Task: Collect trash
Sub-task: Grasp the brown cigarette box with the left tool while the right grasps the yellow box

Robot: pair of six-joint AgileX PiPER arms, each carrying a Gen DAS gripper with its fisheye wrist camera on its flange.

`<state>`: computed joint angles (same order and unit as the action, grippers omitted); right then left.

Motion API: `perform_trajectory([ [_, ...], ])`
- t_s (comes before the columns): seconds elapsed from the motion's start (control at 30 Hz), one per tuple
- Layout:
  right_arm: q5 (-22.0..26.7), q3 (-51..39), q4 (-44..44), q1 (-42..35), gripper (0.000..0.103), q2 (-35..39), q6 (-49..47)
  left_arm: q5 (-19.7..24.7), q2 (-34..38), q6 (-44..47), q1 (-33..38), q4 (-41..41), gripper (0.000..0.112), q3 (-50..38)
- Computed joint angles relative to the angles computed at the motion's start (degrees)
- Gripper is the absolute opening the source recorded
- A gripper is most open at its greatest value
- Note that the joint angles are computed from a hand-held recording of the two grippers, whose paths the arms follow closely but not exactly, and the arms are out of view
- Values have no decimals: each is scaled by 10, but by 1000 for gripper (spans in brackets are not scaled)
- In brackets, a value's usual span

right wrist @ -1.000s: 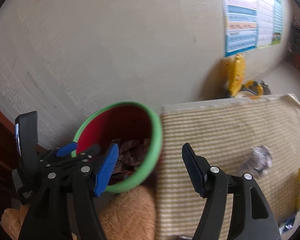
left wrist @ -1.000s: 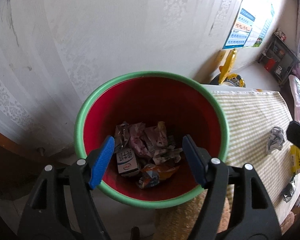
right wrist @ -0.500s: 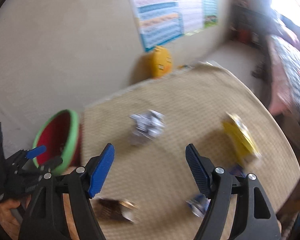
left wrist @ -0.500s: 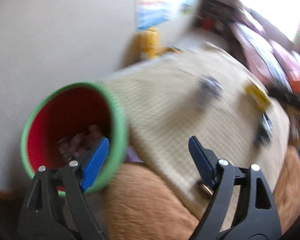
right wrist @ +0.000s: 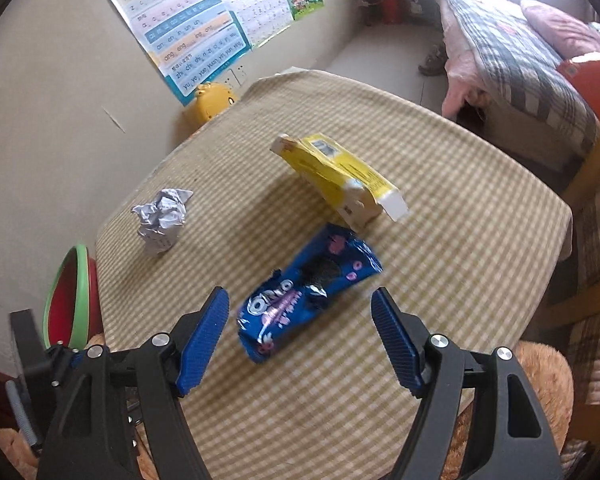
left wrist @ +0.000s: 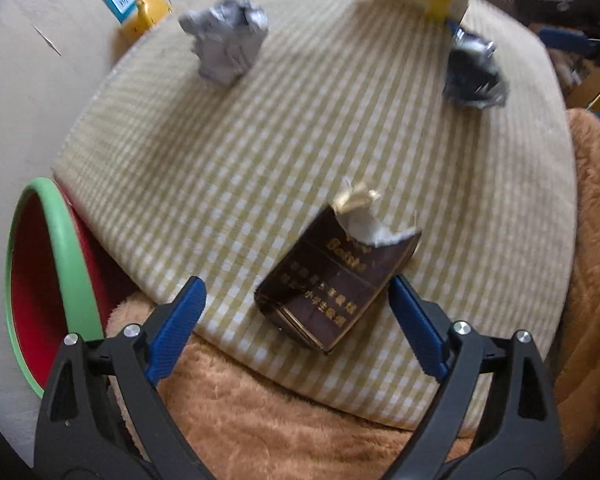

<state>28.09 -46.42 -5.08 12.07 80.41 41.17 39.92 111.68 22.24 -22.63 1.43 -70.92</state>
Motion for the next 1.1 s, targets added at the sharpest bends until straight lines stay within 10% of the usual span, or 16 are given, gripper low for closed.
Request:
perform_trajectory([
  [0.4, -49, 38, 134, -28, 71, 28, -117, 6, -3, -39, 2, -9, 52, -14],
  [1.0, 81, -259, 111, -140, 74, 279, -286, 15, 12, -150, 53, -100, 52, -65],
  [1.07, 91, -274, 122, -147, 66, 295, -301, 18, 18, -155, 55, -98, 52, -68],
  [1.1, 94, -277, 127, -148, 44, 296, -309, 21, 19, -155, 57, -98, 52, -69],
])
